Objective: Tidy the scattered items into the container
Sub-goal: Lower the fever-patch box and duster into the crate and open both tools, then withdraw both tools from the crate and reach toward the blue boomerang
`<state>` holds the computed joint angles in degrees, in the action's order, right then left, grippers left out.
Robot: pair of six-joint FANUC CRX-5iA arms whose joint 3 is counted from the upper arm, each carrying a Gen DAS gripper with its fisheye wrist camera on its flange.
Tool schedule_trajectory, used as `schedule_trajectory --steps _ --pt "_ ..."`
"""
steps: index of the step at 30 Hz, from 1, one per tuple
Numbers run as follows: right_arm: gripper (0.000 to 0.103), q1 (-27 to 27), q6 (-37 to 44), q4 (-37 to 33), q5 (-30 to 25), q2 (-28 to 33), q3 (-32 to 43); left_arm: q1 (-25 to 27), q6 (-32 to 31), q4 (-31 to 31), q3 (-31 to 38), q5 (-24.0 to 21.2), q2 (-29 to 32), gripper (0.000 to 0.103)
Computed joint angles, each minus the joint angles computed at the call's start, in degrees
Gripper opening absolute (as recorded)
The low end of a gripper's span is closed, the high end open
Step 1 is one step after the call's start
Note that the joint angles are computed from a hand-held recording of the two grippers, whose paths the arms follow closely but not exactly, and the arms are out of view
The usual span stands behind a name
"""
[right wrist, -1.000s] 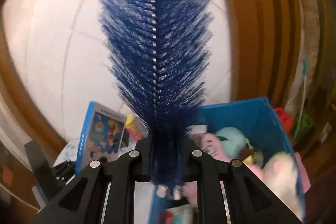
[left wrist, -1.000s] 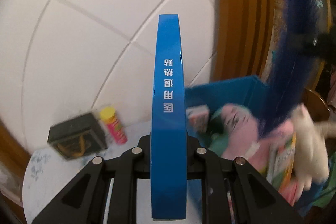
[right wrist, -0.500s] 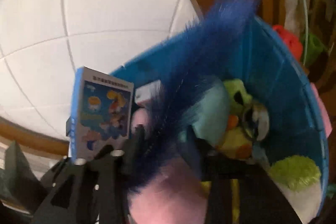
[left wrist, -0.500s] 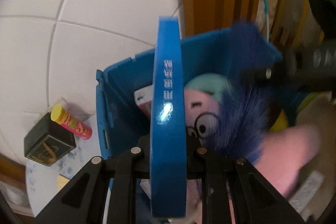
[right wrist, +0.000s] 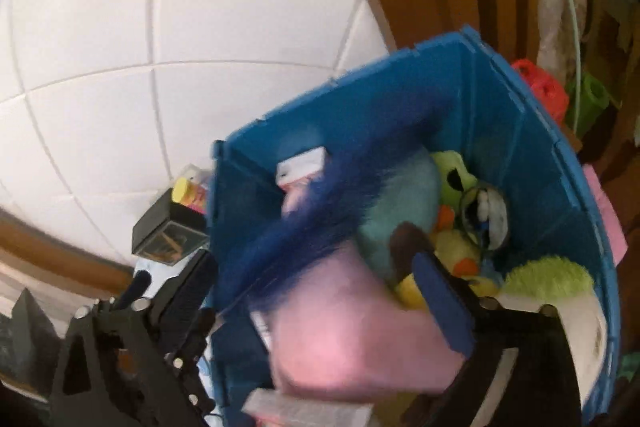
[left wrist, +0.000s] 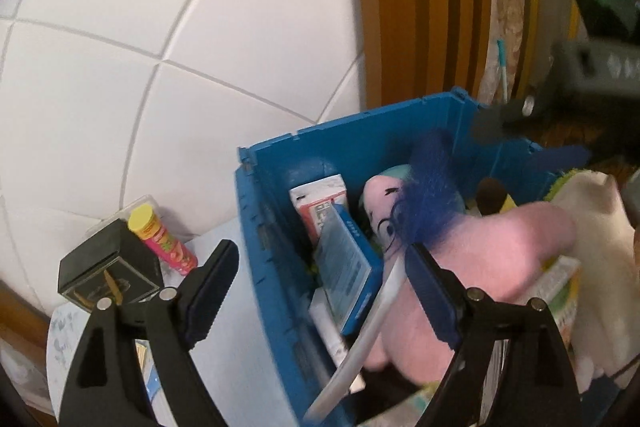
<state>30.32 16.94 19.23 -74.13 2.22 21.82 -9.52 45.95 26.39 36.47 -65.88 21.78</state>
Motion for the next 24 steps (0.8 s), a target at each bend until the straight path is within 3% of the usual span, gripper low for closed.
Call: schedule_trajectory --steps 4,10,16,19,24 --pt "0.103 4.4 -3.7 7.7 2.4 0.0 -0.5 4.3 -2.5 3.8 -5.3 0.8 -3.8 0.085" --pt "0.103 11.4 -5.8 12.8 -0.5 5.2 5.1 12.9 -5.9 6.8 -11.7 -0.6 -7.7 0.085" --pt "0.103 19.5 -6.3 20.1 -3.3 15.3 13.6 23.5 -14.4 9.6 -19.4 -0.9 -9.7 0.085" --pt "0.103 22.5 -7.1 22.6 -2.3 20.9 18.1 28.7 -17.8 9.4 -20.0 -2.7 -8.6 0.085" --pt "0.103 25.4 -3.7 26.5 -5.9 31.3 30.3 35.0 -21.0 9.3 -19.9 -2.9 -6.0 0.085"
